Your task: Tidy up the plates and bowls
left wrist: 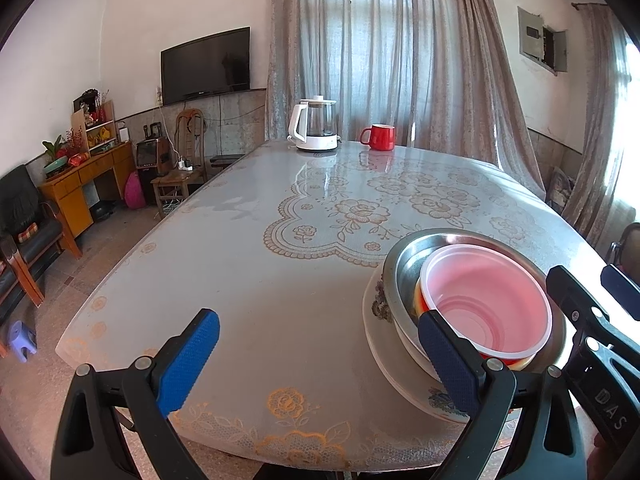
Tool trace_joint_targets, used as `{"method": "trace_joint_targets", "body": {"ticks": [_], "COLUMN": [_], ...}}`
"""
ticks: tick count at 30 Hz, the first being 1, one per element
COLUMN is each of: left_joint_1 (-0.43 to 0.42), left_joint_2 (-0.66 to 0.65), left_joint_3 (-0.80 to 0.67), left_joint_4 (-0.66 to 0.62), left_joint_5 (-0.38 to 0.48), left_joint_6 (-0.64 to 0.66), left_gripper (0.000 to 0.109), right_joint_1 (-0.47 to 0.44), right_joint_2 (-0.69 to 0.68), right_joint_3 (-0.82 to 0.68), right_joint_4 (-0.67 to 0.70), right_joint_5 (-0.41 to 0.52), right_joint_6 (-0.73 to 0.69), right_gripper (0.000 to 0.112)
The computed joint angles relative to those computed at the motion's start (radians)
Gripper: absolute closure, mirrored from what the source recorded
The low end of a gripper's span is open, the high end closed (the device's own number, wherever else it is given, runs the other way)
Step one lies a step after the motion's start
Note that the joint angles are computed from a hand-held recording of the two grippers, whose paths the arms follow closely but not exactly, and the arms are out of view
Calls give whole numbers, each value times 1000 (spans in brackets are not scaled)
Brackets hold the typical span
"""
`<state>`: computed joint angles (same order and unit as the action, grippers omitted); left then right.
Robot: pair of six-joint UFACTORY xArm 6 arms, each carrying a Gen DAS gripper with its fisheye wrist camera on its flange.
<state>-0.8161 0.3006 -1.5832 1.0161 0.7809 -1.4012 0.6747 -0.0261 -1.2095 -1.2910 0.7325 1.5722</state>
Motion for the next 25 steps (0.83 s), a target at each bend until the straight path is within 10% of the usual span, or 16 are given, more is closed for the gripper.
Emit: {"method": "trace_joint_targets", "body": {"ticks": [25], "left_joint_1": [2], "left_joint_2": [-13], "left_joint_3": [14], "left_joint_4": [27], "left_joint_5": [-30], "left_joint_6": [-15], "left_gripper": [13], "right_joint_1": [-5], "right_joint_2": [-6], "right_joint_3": [3], "right_joint_4": [-10], "right_joint_5": [-13], "right_joint_6": [6], "right_gripper": [35]}}
